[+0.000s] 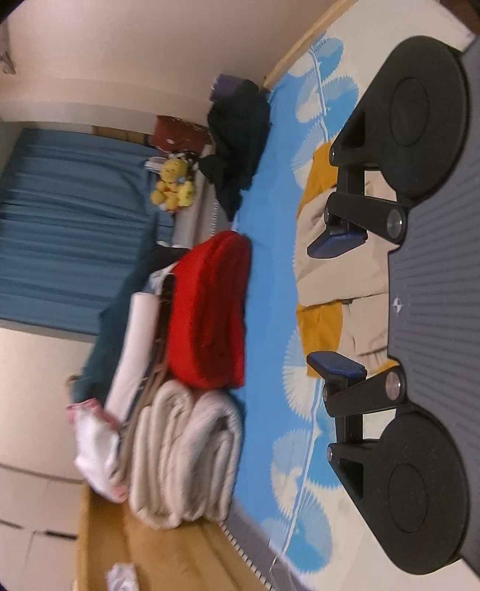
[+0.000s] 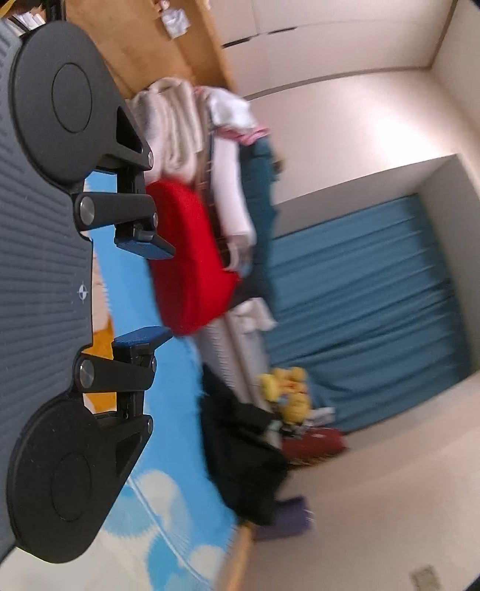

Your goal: Fold large clothes

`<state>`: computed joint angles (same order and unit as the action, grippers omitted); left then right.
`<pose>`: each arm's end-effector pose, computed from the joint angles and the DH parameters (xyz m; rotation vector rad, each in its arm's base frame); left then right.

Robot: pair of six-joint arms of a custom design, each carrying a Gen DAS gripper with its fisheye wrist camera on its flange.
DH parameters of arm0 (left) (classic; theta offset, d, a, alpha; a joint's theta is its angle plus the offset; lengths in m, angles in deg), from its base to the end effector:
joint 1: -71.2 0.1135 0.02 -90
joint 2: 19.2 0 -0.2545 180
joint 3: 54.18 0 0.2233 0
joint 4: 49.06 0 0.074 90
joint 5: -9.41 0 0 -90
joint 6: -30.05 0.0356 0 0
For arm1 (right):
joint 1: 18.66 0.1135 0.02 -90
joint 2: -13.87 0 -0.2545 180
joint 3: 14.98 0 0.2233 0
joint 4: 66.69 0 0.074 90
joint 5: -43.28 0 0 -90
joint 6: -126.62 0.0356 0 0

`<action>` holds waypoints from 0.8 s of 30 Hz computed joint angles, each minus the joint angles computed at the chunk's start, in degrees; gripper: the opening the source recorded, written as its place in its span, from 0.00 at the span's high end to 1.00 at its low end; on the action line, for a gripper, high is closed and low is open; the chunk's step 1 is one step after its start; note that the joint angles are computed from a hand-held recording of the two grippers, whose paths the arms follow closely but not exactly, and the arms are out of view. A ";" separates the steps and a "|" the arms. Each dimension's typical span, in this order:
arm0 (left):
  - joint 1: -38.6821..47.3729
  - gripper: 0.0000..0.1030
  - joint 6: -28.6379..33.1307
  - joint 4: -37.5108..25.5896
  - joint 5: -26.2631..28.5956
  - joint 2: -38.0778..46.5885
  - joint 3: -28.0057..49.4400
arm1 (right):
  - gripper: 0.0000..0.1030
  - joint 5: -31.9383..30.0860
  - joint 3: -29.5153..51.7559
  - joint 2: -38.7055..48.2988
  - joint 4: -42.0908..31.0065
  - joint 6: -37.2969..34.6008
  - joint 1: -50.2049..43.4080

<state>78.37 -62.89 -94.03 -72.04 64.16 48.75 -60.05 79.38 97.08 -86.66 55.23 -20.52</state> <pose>0.2979 0.0321 0.3942 -0.0824 2.0086 -0.1032 0.3165 -0.0021 0.3927 0.1369 1.7330 0.4158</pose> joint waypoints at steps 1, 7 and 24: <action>0.59 0.41 -0.04 -2.64 0.25 -4.47 -1.25 | 0.59 -0.98 -2.65 -4.20 -0.58 -0.82 -1.44; 6.31 0.45 -0.91 -14.31 5.02 -25.35 -8.10 | 0.59 -14.79 -14.05 -26.20 -8.62 -2.49 -18.55; 20.67 0.66 2.82 -9.13 9.94 -33.06 -43.08 | 0.59 -19.74 -39.51 -32.33 -13.91 -16.52 -33.41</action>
